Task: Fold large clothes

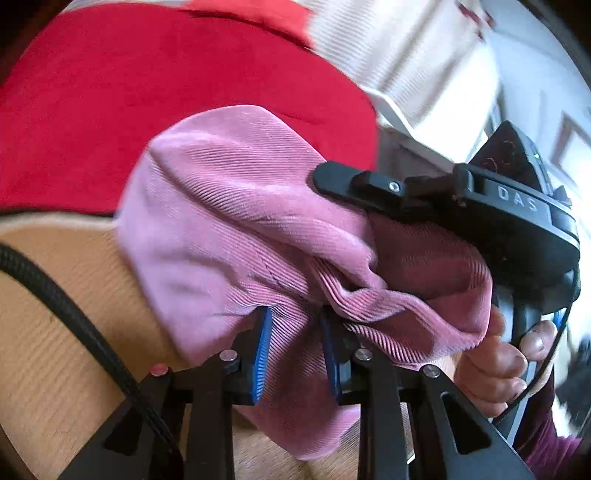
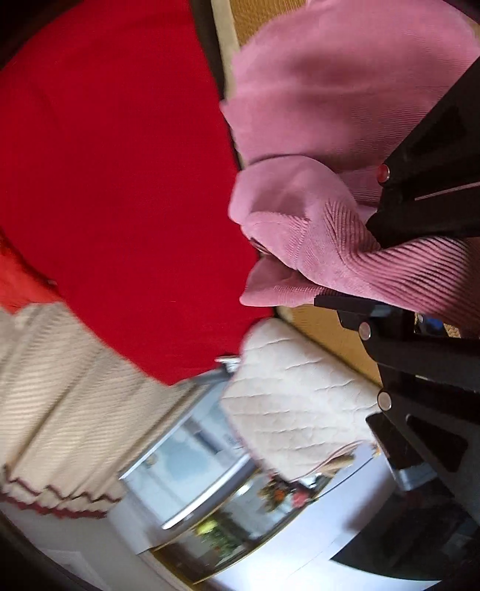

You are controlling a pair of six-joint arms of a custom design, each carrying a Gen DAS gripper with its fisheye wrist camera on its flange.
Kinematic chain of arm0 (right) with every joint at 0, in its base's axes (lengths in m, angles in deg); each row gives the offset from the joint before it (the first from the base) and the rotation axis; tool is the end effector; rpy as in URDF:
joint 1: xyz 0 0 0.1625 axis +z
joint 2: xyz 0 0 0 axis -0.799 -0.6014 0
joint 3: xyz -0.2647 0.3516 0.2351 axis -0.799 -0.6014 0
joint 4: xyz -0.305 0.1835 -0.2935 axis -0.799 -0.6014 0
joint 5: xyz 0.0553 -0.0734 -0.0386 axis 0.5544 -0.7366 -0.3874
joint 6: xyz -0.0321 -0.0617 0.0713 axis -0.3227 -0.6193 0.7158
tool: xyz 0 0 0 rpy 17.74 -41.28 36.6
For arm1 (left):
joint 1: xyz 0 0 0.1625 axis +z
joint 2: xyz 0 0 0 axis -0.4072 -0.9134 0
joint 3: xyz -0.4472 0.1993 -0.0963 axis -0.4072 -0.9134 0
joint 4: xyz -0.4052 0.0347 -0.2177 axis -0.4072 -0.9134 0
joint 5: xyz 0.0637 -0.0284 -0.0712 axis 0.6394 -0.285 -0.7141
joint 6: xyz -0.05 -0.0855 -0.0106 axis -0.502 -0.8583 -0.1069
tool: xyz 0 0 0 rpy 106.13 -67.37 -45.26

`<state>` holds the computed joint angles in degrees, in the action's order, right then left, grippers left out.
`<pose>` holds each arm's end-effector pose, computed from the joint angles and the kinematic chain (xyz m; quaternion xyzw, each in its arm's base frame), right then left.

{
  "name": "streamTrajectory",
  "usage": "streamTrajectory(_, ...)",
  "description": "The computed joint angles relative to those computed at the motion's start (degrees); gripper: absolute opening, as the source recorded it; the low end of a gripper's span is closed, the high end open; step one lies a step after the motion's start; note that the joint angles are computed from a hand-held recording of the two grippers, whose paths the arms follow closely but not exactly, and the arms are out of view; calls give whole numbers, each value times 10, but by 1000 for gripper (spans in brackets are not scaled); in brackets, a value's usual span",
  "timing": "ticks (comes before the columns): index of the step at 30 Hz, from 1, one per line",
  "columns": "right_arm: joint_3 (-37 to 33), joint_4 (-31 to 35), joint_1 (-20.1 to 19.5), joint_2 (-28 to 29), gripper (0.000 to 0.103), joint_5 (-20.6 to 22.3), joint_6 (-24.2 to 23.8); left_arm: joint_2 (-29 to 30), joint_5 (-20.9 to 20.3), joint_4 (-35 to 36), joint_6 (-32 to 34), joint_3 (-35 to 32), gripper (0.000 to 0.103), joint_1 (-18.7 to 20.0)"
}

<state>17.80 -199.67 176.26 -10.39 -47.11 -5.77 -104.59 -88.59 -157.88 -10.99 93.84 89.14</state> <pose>0.5482 -0.6190 0.1160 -0.1808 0.9341 -0.3044 0.0453 -0.0842 -0.5402 0.4933 0.2851 0.9087 -0.3001 0.0543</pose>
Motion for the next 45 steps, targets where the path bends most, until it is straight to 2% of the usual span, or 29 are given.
streamTrajectory(3, 62, -62, -16, -47, 8, -46, 4, 39, 20, -9, 30, 5, 26, -35)
streamTrajectory(5, 99, -101, -39, -72, 8, -114, 18, 74, 26, -22, 47, -1, 26, -45)
streamTrajectory(6, 116, -107, -59, -84, 8, -126, 42, 92, 34, -34, 52, 3, 26, -50)
streamTrajectory(10, 162, -84, -136, -96, 8, -93, 124, 127, 52, -11, 51, -1, 26, -42)
streamTrajectory(12, 182, -117, -159, -99, 6, -38, 137, 119, 31, 5, 46, -9, 27, -36)
streamTrajectory(13, 177, -102, -156, -102, 6, -42, 134, 114, 20, 21, 38, -18, 27, -29)
streamTrajectory(15, 156, -67, -136, -99, 7, -93, 102, 94, -7, 46, 28, -30, 27, -7)
streamTrajectory(16, 148, -56, -129, -96, 8, -113, 91, 80, -8, 54, 23, -33, 31, -1)
streamTrajectory(18, 136, -35, -117, -91, 8, -142, 74, 66, 19, 44, 16, -32, 39, -11)
streamTrajectory(20, 133, -27, -116, -91, 8, -147, 77, 50, 55, 62, -4, -39, 41, -13)
streamTrajectory(22, 122, -26, -109, -84, 8, -161, 81, 50, 51, 93, -27, -53, 41, 0)
streamTrajectory(24, 132, -64, -100, -88, 8, -192, 36, 55, 85, 117, -45, -59, 41, -1)
streamTrajectory(25, 124, -84, -88, -80, 8, -224, 0, 55, 94, 118, -45, -55, 44, -1)
streamTrajectory(27, 101, -94, -73, -59, 8, -270, -35, 53, 99, 111, -48, -47, 47, -2)
streamTrajectory(29, 71, -95, -63, -28, 8, -330, -88, 54, 103, 107, -56, -42, 56, -4)
streamTrajectory(30, 64, -87, -62, -19, 8, -348, -97, 56, 102, 104, -57, -42, 59, -3)
streamTrajectory(32, 54, -57, -69, -11, 8, -360, -91, 67, 103, 88, -66, -42, 74, 1)
streamTrajectory(34, 57, -39, -78, -19, 8, -338, -65, 78, 92, 97, -78, -52, 79, 12)
streamTrajectory(36, 54, -4, -78, -25, 8, -336, -41, 84, 75, 127, -94, -68, 79, 23)
streamTrajectory(38, 42, 38, -71, -21, 7, -360, -37, 88, 86, 130, -85, -67, 76, 15)
streamTrajectory(39, 39, 54, -67, -21, 8, -362, -15, 87, 102, 130, -73, -65, 75, 8)
streamTrajectory(41, 49, 68, -60, -28, 9, -358, 39, 89, 119, 140, -58, -68, 69, -3)
streamTrajectory(42, 51, 68, -61, -30, 10, -349, 51, 92, 120, 154, -62, -76, 68, -4)
streamTrajectory(44, 77, 60, -52, -41, 11, -319, 83, 89, 110, 204, -67, -103, 65, 6)
streamTrajectory(45, 80, 68, -43, -42, 11, -320, 94, 87, 102, 224, -66, -114, 64, 11)
